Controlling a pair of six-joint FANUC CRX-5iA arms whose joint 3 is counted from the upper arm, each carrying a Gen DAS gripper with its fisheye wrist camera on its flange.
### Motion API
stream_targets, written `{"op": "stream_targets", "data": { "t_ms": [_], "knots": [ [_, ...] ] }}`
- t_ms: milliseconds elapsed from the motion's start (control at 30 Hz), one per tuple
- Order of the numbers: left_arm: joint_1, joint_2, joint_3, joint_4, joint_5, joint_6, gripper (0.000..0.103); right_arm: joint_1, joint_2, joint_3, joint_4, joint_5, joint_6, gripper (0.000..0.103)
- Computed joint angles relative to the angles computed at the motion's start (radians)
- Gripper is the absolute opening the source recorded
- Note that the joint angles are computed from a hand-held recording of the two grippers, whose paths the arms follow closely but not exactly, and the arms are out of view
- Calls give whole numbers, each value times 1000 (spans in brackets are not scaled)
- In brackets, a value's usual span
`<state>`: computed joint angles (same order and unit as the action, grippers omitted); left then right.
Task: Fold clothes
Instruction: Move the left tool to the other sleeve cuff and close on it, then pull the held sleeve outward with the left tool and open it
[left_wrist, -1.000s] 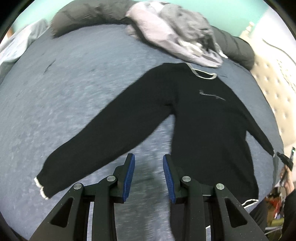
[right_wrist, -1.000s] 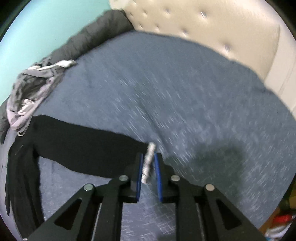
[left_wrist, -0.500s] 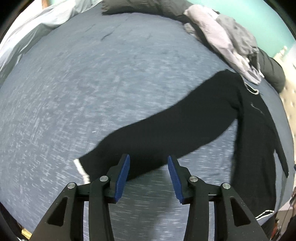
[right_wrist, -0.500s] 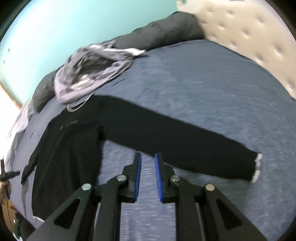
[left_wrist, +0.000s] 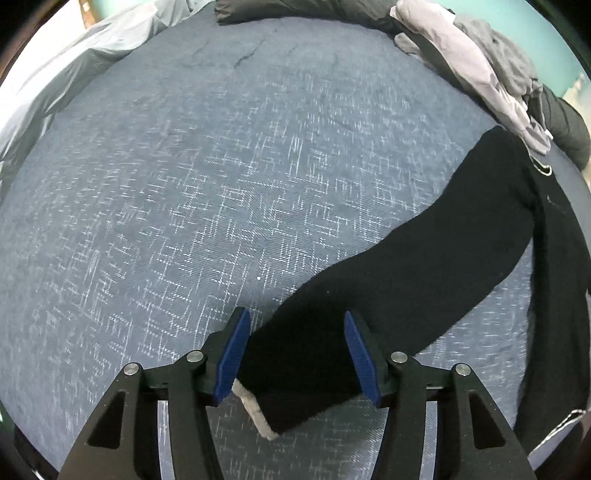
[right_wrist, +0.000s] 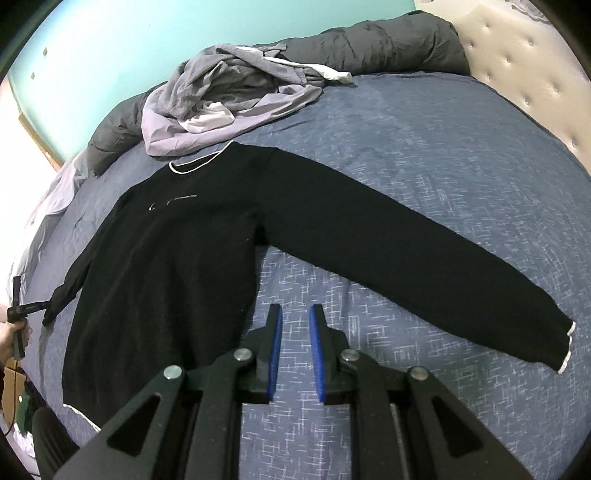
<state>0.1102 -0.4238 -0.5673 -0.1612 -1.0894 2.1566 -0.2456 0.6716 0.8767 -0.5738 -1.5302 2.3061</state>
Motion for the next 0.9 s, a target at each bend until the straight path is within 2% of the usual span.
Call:
{"op": "stream_targets", "data": {
  "t_ms": [67, 133, 200, 467, 567, 667, 800, 900],
  "knots": [
    [8, -8, -14, 7, 21, -15, 52, 4, -2, -7, 5, 1, 2, 14],
    [25, -14, -28, 30, 31, -42, 34, 9, -8, -22, 13, 8, 9, 14],
    [14, -6, -19, 16, 14, -43, 7, 12, -11, -33, 18, 13, 12, 14],
    [6, -87, 24, -34, -54, -53, 4, 16, -13, -42, 12, 9, 13, 14],
    [50, -138, 54, -58, -89, -37, 4, 17, -15, -43, 7, 5, 15, 14],
    [127, -173, 64, -37, -105, -65, 4, 19, -19, -45, 8, 4, 20, 14],
    [198, -146, 65, -17, -95, -97, 4, 26, -20, -49, 22, 10, 16, 14],
    [216, -99, 63, -14, -72, -98, 4, 33, -19, -53, 39, 16, 14, 14]
  ]
}}
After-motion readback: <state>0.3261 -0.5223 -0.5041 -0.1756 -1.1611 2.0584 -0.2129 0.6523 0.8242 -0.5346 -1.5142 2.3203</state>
